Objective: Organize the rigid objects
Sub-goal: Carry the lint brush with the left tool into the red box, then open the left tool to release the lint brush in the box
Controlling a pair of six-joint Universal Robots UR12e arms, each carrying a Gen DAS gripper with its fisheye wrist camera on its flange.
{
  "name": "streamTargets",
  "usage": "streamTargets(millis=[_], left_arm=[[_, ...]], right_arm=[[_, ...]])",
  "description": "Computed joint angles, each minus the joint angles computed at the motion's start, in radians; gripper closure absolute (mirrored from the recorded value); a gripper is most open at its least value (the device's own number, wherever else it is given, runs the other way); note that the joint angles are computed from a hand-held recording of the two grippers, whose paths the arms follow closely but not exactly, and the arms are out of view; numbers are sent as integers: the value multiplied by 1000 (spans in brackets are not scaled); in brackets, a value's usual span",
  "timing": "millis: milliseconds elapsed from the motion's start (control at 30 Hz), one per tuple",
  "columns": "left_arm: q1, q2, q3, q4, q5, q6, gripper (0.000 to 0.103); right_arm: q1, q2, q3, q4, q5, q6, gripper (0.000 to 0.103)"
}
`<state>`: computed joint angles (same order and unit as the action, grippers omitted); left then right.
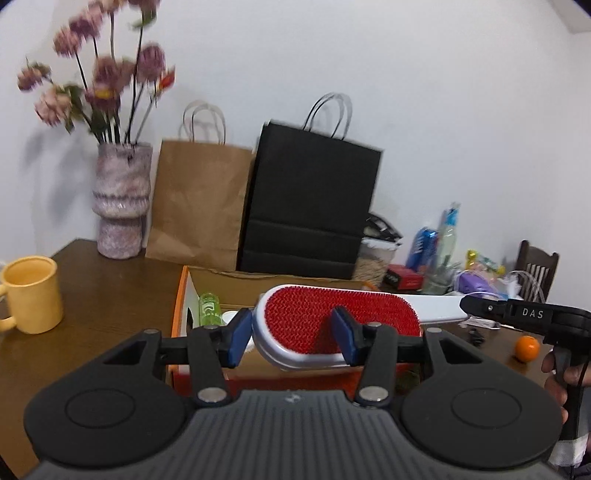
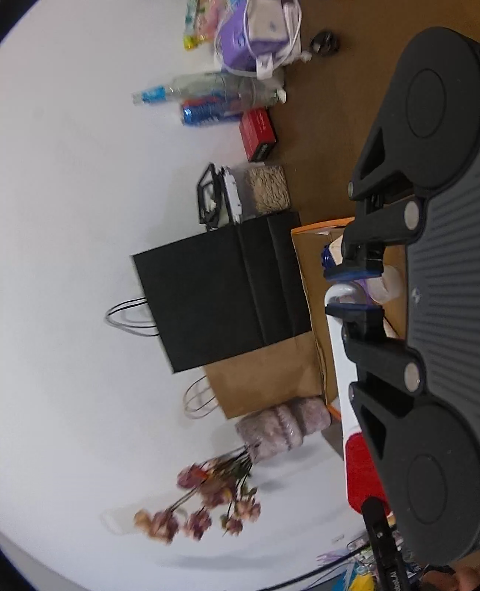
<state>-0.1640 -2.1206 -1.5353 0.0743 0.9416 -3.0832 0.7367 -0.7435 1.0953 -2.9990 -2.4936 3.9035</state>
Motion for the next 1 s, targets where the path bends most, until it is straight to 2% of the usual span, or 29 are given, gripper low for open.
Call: streamTargets(millis=[133,267,367,433,500,600,733,800,900,1000], left_arm=[[-11,-66,106,-118,11,3,56],[-15,-102,139,-173,19,23,55],[-19,-111,148,-240,41,65,56],[-23,-111,141,-215,75,72,53],[-23,-110,135,-192,89,82,49],[-22,-107,135,-183,103,68,49],[-34,-98,140,-196,153,82,46],[-41,-86,130,-186,185,111,45],[-50,-61,97,-134,221,130,44],[-48,-30,44,-18,221,110,35]], right_arm=[[-46,16,-16,33,79,37,88],[-60,47,-48,94,83,59,88],[-61,68,-74,159,75,54,81],[-57,79,-83,149,75,11,76],[-53,91,-101,165,55,-17,63],[-50,92,-107,174,43,-31,61],[-49,74,-90,176,38,9,58],[-44,66,-92,189,28,2,51],[-27,58,-108,189,10,-52,44],[-2,69,-138,143,-39,-144,35]])
